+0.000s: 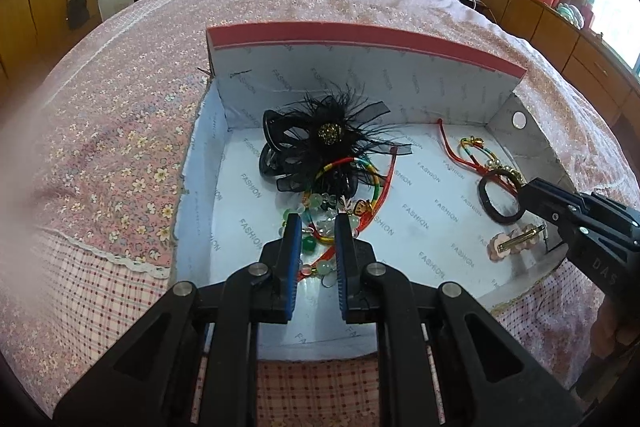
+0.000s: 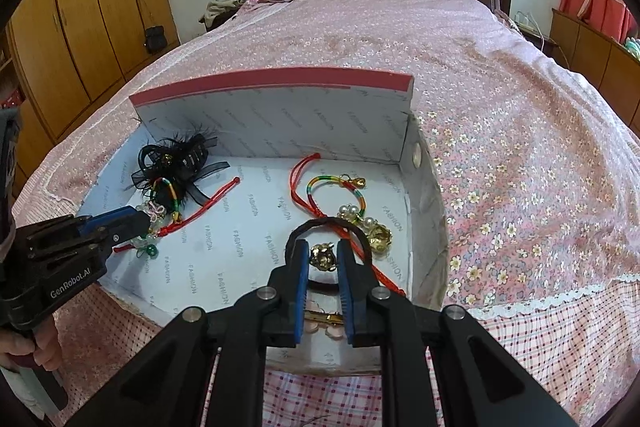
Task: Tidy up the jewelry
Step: 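Open the left tool over the box while the right tool releases the gold earring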
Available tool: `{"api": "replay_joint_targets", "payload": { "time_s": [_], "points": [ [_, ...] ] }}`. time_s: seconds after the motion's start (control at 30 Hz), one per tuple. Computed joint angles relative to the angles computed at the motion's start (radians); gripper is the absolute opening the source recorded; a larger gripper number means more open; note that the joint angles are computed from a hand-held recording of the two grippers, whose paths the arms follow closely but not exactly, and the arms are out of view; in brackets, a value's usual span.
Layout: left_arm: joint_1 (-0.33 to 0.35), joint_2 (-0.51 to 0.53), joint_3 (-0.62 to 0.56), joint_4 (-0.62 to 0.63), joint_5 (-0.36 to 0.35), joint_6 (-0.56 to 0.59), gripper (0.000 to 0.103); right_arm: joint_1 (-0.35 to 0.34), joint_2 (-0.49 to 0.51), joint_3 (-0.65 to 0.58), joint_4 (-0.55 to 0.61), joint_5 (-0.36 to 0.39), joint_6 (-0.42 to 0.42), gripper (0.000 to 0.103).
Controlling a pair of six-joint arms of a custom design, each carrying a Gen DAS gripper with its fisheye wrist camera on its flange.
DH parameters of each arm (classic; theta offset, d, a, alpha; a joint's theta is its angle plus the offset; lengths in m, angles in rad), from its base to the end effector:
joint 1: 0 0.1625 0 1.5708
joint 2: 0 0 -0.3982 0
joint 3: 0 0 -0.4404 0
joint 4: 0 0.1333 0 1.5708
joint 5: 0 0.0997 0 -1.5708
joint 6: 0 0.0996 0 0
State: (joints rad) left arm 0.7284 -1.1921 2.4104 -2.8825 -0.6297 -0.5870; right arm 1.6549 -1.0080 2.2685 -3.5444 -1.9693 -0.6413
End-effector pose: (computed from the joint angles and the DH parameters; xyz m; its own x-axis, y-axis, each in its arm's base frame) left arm -0.1592 -0.4285 0.0701 -0.7847 -0.0430 -0.6183 0.3703 0.7674 -0.5233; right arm 0.1348 -0.4727 0.0757 -0.7150 -0.3102 0.6265 -0.6131 0.7089 -0.3486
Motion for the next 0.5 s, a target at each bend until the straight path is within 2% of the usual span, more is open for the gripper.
{"api": "replay_joint_targets", "payload": {
  "time_s": [0.03,0.1,0.17,0.5],
  "points": [
    [-0.003,-0.006,0.002,0.007,-0.002,-0.010,0.009,-0.001,-0.005,0.002,0.004,0.005,0.005,0.018],
    [-0.010,-0.025,0.011,0.034,0.001,-0.039,0.010,-0.003,-0.016,0.009,0.008,0.017,0.016,0.029],
    [-0.018,-0.043,0.015,0.076,0.008,-0.080,0.014,-0.004,-0.028,0.019,0.008,0.029,0.026,0.032],
    [-0.094,-0.132,0.062,0.208,0.042,-0.220,0.028,0.016,-0.096,0.083,-0.002,0.059,0.058,0.038]
  ]
}}
